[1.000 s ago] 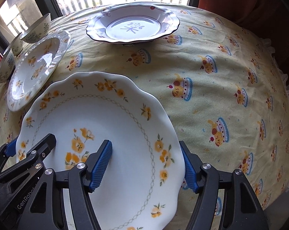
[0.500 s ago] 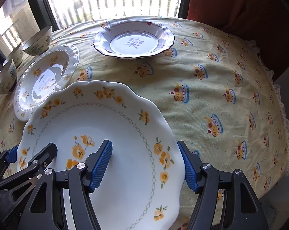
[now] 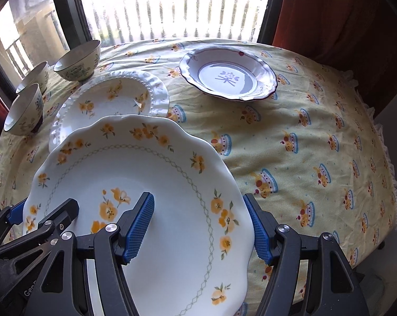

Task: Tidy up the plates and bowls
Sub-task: 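Lift the large plate with both grippers and carry it toward the bowls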

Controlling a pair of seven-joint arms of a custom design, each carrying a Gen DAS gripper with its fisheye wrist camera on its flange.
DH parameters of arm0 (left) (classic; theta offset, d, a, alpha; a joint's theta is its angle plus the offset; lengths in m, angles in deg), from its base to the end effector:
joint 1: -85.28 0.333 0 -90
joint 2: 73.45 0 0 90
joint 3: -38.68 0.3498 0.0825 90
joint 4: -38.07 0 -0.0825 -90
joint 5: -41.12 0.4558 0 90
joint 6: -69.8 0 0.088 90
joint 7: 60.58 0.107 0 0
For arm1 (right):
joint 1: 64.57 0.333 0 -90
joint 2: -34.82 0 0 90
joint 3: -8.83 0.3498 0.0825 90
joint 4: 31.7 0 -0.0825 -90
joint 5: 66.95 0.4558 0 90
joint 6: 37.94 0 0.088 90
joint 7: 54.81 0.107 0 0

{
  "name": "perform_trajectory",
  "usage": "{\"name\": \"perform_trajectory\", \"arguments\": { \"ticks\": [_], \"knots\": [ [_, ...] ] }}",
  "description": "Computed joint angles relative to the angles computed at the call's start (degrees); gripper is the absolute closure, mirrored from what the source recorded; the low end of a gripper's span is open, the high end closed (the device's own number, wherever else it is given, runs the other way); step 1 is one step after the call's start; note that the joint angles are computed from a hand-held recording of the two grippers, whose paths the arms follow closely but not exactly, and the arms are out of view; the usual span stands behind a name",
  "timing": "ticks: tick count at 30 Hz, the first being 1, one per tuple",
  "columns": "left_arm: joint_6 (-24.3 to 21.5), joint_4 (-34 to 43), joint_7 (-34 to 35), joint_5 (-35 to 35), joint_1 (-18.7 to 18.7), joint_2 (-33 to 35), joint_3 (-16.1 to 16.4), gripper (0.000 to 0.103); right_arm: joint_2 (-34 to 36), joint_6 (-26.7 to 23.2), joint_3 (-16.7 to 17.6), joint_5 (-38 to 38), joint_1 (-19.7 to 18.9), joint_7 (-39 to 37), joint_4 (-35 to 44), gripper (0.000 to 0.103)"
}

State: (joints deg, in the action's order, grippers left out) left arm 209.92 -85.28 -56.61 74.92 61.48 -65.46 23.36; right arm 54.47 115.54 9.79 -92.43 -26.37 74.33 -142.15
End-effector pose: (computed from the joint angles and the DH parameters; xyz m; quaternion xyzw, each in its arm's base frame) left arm 0.4906 -0.3959 0.3397 -0.8154 0.5424 -0.1316 0.1534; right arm 0.5491 0.4634 0.3387 -0.7976 0.5538 -0.1533 0.1834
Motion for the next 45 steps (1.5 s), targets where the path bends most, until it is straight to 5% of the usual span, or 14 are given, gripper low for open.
{"name": "perform_trajectory", "arguments": {
  "ticks": [24,45],
  "knots": [
    [9.98,-21.98,14.67,-9.44,9.89,-15.72,2.27,0.041,12.53,-9.67,0.76,0.45,11.48,9.09,18.01,0.031],
    [12.71,-25.81,19.69,-11.95,14.26,-15.82,3.13,0.034,23.35,-18.27,1.38,11.08,13.33,3.05,32.69,0.031]
  ]
}}
